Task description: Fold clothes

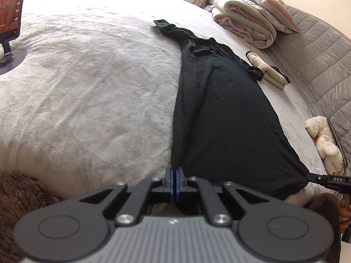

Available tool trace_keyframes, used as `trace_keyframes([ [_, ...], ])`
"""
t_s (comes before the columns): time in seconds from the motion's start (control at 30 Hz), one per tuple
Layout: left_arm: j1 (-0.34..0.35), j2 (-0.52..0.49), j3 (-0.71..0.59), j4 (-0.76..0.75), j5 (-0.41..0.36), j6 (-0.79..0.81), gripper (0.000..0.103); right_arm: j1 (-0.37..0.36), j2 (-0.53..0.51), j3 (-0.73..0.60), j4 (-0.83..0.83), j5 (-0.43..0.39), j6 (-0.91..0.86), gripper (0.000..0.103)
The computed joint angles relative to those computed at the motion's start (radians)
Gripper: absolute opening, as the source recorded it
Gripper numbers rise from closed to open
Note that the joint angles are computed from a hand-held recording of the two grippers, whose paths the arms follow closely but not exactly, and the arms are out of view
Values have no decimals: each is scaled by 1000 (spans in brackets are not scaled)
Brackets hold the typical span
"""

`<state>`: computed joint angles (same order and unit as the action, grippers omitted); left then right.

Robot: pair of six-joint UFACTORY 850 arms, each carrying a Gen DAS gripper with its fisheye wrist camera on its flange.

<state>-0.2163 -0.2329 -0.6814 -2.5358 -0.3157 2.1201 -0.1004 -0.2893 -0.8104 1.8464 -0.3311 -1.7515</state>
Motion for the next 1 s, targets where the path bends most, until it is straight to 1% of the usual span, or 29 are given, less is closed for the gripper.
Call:
trace_keyframes([
  [0.13,8,-18,-12,62,19,-50,3,14,-16,-17,-83,53,77,2],
  [0.2,15,-16,-13,83,8,-70,4,15,-14,-18,-85,50,78,8],
  [0.23,18,-16,-14,88,-4,-66,9,16,-13,-18,-86,48,78,13],
  [0.27,22,-17,-14,90,-15,-58,15,18,-11,-20,-88,50,77,15],
  [0.3,24,-19,-16,81,-23,-42,19,20,-8,-23,-90,53,74,15],
  [0.33,27,-21,-18,73,-32,-27,28,22,-6,-26,-89,57,67,18],
  [0.37,30,-26,-23,68,-40,-18,33,25,-4,-30,-72,62,47,30],
  [0.43,39,-39,-39,75,-50,-20,35,34,-2,-38,-10,74,-21,50],
  [0.6,72,-96,-109,152,-69,-90,37,68,-26,-81,182,84,-225,50],
  [0.77,98,-173,-224,192,-70,-138,38,115,-77,-129,432,58,-456,50],
  [0.83,112,-209,-278,246,-79,-204,38,137,-100,-146,522,45,-529,50],
  [0.93,130,-280,-378,351,-117,-332,38,168,-127,-170,550,19,-542,50],
  [1.0,134,-337,-457,407,-127,-400,38,190,-140,-183,546,-3,-541,50],
])
